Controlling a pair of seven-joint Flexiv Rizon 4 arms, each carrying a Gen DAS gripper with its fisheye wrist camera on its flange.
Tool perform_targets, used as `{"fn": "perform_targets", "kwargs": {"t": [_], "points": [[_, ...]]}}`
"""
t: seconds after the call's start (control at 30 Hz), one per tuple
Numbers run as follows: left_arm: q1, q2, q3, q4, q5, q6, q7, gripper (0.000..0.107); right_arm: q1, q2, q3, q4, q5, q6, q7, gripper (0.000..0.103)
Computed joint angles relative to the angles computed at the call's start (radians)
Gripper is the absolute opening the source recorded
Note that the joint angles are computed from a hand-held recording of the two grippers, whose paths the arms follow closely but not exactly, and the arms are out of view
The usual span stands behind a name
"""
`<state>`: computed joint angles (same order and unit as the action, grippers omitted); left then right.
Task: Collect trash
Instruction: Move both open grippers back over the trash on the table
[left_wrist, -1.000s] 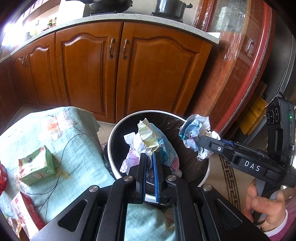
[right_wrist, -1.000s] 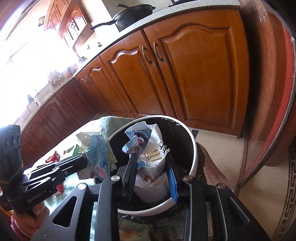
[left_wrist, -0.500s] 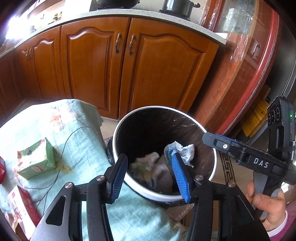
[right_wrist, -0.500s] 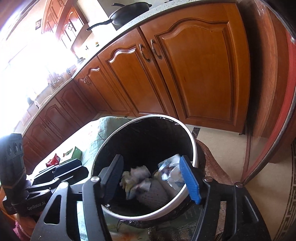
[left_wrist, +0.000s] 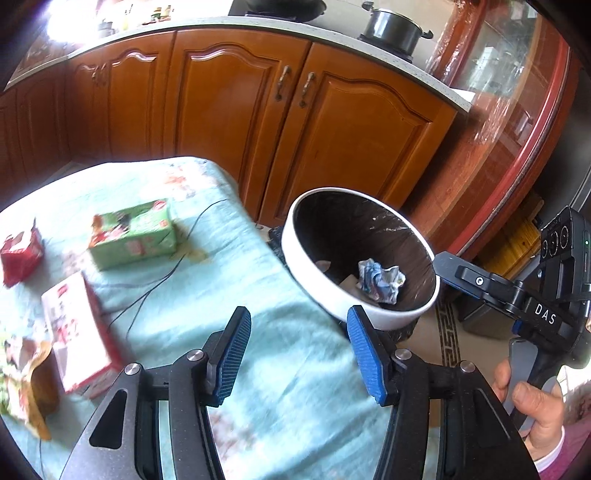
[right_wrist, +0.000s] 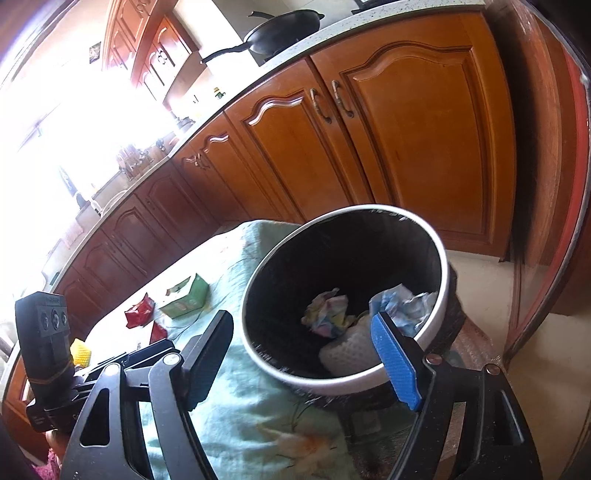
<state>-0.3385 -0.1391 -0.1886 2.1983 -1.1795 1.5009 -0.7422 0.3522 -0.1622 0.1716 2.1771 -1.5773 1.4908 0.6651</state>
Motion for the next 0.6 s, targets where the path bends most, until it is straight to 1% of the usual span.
{"fn": "perform_targets", "kwargs": {"t": [0.17, 0.33, 0.5, 0.6], "points": [[-0.018, 0.073, 0.031, 0.078, -0.059, 0.005, 0.018, 0.054, 0.022, -0.029, 0.012, -0.026, -0.035, 0.011, 0.046, 0.079], [-0.038, 0.137, 0.081, 0.141, -0.070, 0.008, 0.001, 0.054, 0.048, -0.069, 0.024, -0.060, -0.055, 0.021, 0.064, 0.079], [-0.049, 0.195, 0.121, 0.196, -0.067, 0.019, -0.024, 0.054, 0.079, -0.108, 0.028, -0.099, -0.045, 0.030, 0.046, 0.079], [-0.051, 0.228, 0.146, 0.226, -0.059, 0.021, -0.041, 0.054, 0.107, -0.130, 0.028, -0.121, -0.009, 0.027, 0.004, 0.079]]}}
